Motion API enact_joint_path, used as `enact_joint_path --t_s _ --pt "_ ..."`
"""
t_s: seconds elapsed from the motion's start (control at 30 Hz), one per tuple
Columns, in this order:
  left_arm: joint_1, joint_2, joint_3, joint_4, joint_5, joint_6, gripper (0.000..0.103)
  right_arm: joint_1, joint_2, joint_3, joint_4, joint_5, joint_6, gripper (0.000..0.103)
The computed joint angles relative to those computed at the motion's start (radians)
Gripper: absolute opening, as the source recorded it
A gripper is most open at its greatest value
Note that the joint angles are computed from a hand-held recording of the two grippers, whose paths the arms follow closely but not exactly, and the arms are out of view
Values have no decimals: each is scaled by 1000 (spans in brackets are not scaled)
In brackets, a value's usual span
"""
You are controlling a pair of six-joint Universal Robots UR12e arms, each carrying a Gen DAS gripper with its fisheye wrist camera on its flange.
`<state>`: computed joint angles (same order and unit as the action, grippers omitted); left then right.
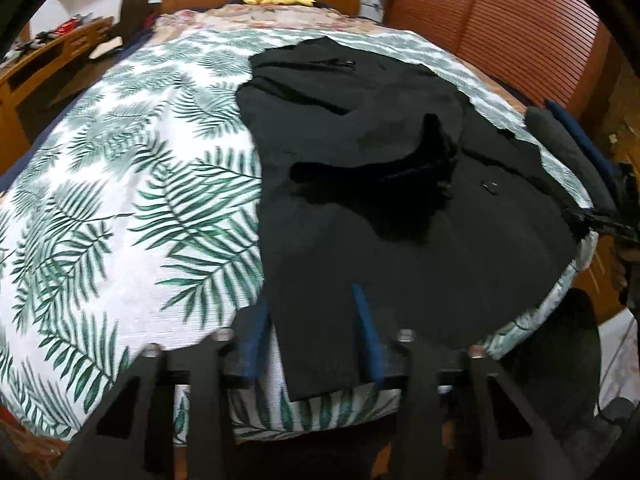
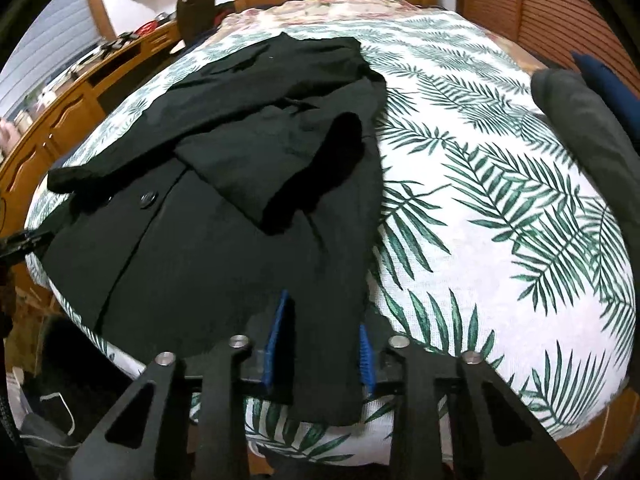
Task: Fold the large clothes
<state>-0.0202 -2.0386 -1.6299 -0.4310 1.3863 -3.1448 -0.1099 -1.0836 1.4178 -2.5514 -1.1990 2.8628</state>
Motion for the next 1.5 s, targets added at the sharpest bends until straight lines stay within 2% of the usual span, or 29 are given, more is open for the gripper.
enact_joint_path --t_s 0.1,0.2,0.37,0.57,0.83,0.9,1.03,1.2,1.33,1.5 --pt "-1 4 8 -24 -11 11 12 -5 0 -3 1 31 23 15" --pt "-4 12 7 -2 -8 7 6 -7 -6 11 -54 51 29 12" --pt "-9 35 -12 83 8 -36 5 -23 -22 44 -164 119 54 10" --pt "-28 79 -48 180 46 -83 5 -56 -66 92 -264 202 40 9" --pt "-48 175 -130 257 94 -81 5 -110 -161 221 -390 290 23 9" --pt "-48 192 -148 268 76 -80 5 -123 -186 256 -401 306 10 8" --pt "-58 233 -187 302 102 -73 4 -145 -240 312 -420 329 -31 8" --pt "-52 290 -236 376 102 -86 4 -183 -277 351 -486 389 -9 8" --pt "-44 287 -234 389 105 -88 4 -192 -277 362 -518 408 -8 8" --pt "-29 237 -186 353 100 -106 4 -166 -230 309 -485 386 5 8"
